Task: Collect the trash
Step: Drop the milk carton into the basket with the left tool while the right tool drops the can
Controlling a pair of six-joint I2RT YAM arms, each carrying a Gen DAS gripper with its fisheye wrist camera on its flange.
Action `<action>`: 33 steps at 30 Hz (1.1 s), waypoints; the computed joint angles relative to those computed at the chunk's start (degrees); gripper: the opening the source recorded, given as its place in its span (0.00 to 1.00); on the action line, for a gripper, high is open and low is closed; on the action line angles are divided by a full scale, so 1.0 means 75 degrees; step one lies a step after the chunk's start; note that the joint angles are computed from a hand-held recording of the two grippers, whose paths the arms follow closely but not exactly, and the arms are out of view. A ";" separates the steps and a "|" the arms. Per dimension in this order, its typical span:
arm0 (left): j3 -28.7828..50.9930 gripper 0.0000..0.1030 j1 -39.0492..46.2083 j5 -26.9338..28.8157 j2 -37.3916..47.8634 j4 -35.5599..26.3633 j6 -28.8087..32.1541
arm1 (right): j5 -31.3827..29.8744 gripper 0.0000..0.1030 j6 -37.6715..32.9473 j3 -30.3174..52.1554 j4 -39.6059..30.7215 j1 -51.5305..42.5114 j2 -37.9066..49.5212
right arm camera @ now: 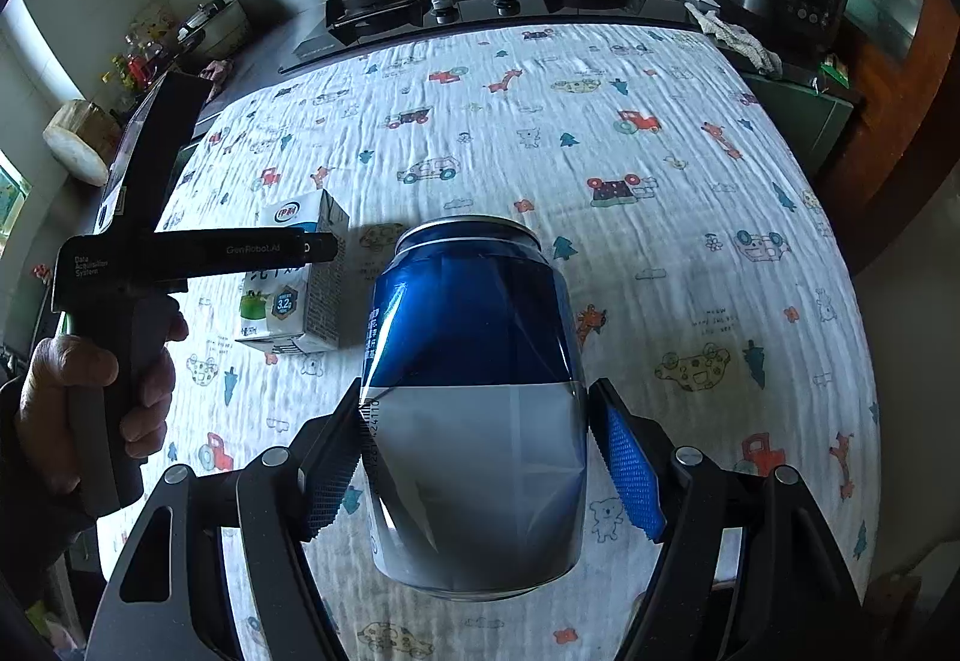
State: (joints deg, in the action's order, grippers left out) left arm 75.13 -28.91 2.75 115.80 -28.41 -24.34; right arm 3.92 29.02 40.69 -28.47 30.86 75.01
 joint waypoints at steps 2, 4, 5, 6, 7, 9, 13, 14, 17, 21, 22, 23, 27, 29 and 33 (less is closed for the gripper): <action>-0.0471 0.66 0.0136 0.0150 -0.0437 0.0190 0.0126 | 0.0061 0.68 0.0136 0.0063 -0.0017 0.0218 -0.0021; -0.1027 0.66 0.0354 0.0340 -0.0994 0.0381 0.0292 | 0.0173 0.68 0.0388 0.0189 0.0034 0.0630 -0.0001; -0.1303 0.66 0.0476 0.0419 -0.1290 0.0470 0.0381 | 0.0210 0.68 0.0481 0.0248 0.0071 0.0787 0.0041; -0.1570 0.66 0.0613 0.0489 -0.1596 0.0522 0.0476 | 0.0238 0.68 0.0559 0.0321 0.0114 0.0934 0.0111; -0.1843 0.66 0.0783 0.0605 -0.1917 0.0588 0.0571 | 0.0290 0.68 0.0653 0.0408 0.0151 0.1115 0.0198; -0.2363 0.66 0.1199 0.0843 -0.2576 0.0660 0.0807 | 0.0365 0.68 0.0763 0.0631 0.0242 0.1433 0.0438; -0.3211 0.66 0.2301 0.1225 -0.3958 0.0544 0.1488 | 0.0589 0.68 0.0949 0.1284 0.0329 0.2135 0.1085; -0.3373 0.66 0.2660 0.1340 -0.4286 0.0472 0.1685 | 0.0641 0.68 0.0971 0.1501 0.0334 0.2301 0.1281; -0.3674 0.66 0.3884 0.1640 -0.5097 0.0155 0.2481 | 0.0792 0.68 0.1024 0.2271 0.0326 0.2789 0.1952; -0.3643 0.66 0.5874 0.2221 -0.5449 -0.0301 0.3794 | 0.0862 0.68 0.0997 0.3493 0.0269 0.3278 0.2971; -0.3564 0.66 0.6357 0.2330 -0.5408 -0.0358 0.4094 | 0.0857 0.68 0.0983 0.3836 0.0242 0.3373 0.3251; -0.3464 0.66 0.6838 0.2435 -0.5311 -0.0401 0.4407 | 0.0847 0.68 0.0970 0.4197 0.0198 0.3464 0.3540; -0.2704 0.66 0.8496 0.2818 -0.4344 -0.0459 0.5372 | 0.0772 0.68 0.0938 0.5777 -0.0098 0.3790 0.4753; -0.2218 0.66 0.9043 0.2780 -0.3663 -0.0351 0.5617 | 0.0742 0.68 0.0931 0.6623 -0.0309 0.3930 0.5359; -0.0963 0.66 0.9786 0.2702 -0.2136 -0.0345 0.5953 | 0.0668 0.68 0.0880 0.8541 -0.0931 0.4146 0.6621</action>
State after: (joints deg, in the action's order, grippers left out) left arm 67.91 44.49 23.02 99.78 -31.00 20.31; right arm 8.93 35.63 104.74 -35.45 61.95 124.66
